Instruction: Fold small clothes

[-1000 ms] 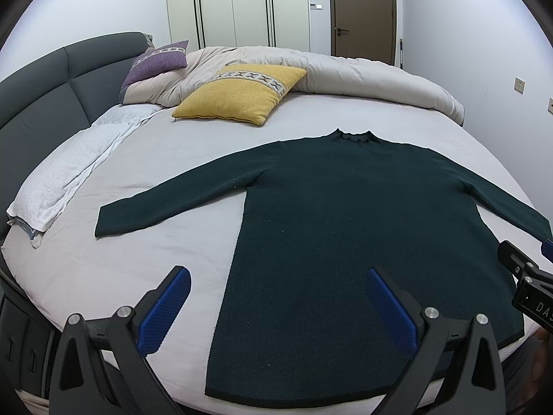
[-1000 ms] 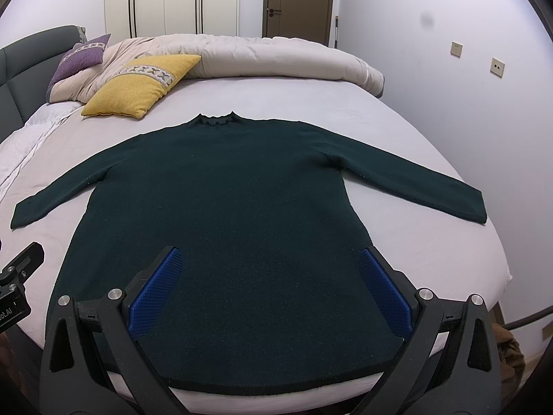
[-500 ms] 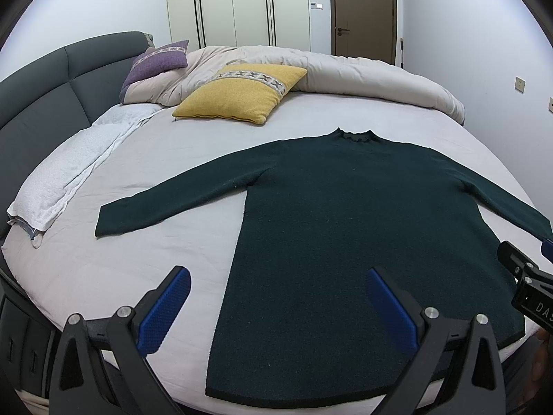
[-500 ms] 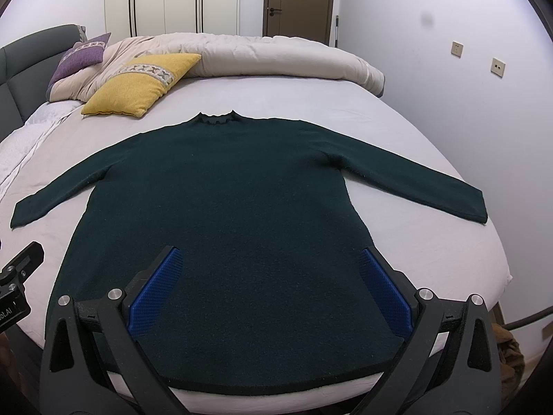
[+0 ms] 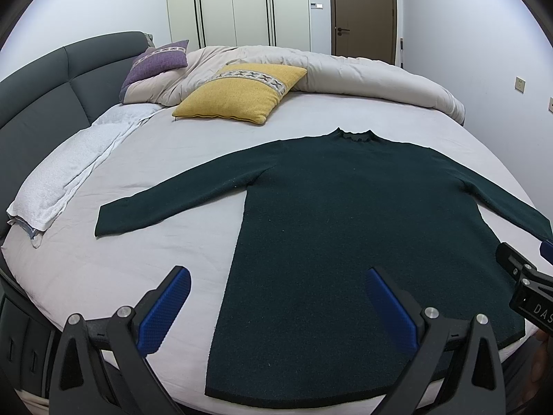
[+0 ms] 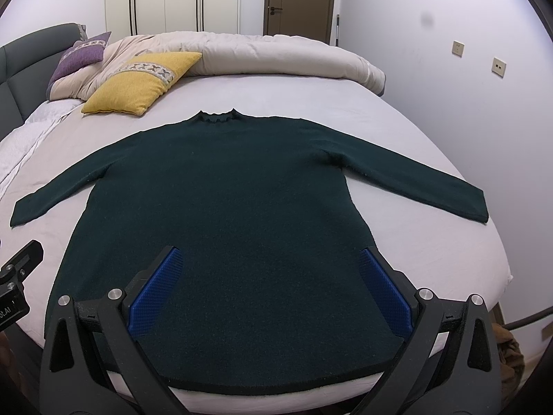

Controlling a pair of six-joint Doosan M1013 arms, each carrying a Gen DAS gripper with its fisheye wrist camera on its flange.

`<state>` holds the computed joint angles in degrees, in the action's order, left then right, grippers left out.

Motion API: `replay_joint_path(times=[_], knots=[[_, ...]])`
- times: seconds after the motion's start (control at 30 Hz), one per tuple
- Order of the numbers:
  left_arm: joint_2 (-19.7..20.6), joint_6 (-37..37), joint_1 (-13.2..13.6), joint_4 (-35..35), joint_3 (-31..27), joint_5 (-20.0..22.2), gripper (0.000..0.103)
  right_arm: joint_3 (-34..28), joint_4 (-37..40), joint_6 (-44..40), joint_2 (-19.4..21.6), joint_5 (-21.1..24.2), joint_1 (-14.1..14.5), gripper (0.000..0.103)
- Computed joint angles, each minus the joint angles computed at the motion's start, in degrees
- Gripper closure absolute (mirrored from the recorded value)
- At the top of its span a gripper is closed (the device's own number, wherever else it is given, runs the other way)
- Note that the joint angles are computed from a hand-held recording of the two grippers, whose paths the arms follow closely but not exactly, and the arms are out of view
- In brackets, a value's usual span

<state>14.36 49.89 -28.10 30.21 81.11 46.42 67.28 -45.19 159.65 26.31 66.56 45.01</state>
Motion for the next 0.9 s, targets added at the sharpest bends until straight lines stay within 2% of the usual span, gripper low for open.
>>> replay_joint_path(times=[0.9], knots=[[-0.1,0.1,-0.1,-0.2,0.5,-0.2,0.0,-0.1,1.2,-0.9,0.1,-0.2,-0.4,0.0]])
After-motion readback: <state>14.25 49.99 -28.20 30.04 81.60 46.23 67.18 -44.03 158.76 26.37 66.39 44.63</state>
